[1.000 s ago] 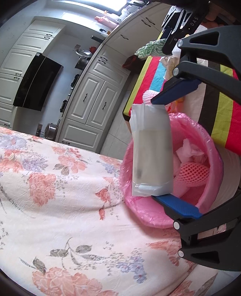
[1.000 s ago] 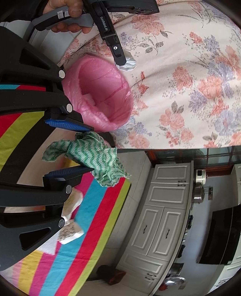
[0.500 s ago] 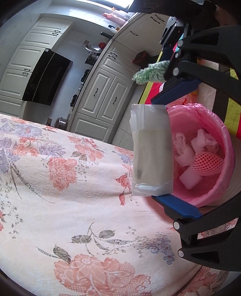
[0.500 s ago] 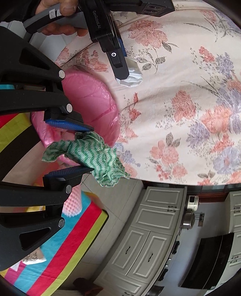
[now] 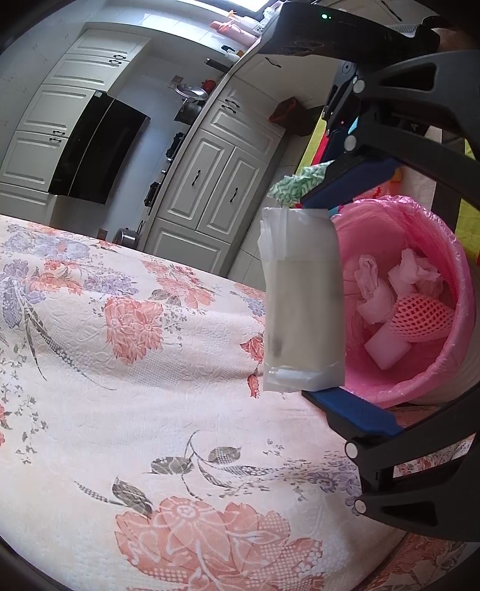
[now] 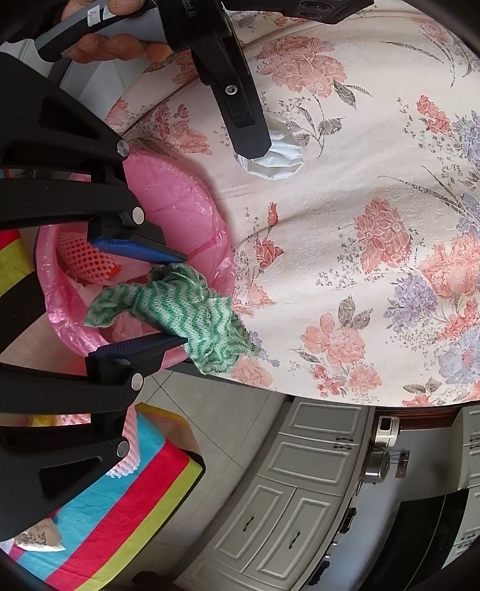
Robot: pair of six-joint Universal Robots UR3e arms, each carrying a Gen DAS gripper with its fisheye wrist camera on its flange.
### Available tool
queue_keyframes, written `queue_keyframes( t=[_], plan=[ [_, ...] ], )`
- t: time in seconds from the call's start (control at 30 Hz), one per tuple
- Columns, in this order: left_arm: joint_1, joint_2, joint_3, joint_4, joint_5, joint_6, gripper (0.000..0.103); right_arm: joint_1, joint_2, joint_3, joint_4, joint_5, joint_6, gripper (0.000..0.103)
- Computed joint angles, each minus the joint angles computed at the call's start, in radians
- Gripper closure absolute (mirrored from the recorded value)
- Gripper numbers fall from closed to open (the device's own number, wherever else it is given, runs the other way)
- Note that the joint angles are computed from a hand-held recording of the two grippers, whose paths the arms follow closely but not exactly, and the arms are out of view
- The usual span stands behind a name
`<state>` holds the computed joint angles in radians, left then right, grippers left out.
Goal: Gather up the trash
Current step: 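Carry the package and cloth over the pink bin and open both grippers, then move both open grippers back over the trash pile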
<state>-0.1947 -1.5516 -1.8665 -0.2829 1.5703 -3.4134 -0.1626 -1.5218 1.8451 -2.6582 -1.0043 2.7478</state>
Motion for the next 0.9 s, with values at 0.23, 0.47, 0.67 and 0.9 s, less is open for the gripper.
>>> queue_keyframes(
  t=[0.23, 0.47, 0.67, 0.9],
  plan=[
    [0.005, -0.024, 0.027, 0.002, -0.012, -0.009, 0.012, -0.009, 0.014, 0.002, -0.027, -0.005, 0.004, 0.038],
    [-0.001, -0.057, 0.061, -0.011, -0.013, -0.021, 0.009, -0.103, -0.064, 0.080, -0.012, 0.035, 0.005, 0.034],
    [-0.019, -0.064, 0.058, -0.008, -0.009, -0.029, 0.009, -0.217, -0.164, 0.163, 0.027, 0.084, -0.033, 0.031],
    [-0.061, -0.069, 0.055, -0.003, 0.010, -0.039, 0.009, -0.328, -0.278, 0.248, 0.093, 0.131, -0.099, 0.029]
  ],
)
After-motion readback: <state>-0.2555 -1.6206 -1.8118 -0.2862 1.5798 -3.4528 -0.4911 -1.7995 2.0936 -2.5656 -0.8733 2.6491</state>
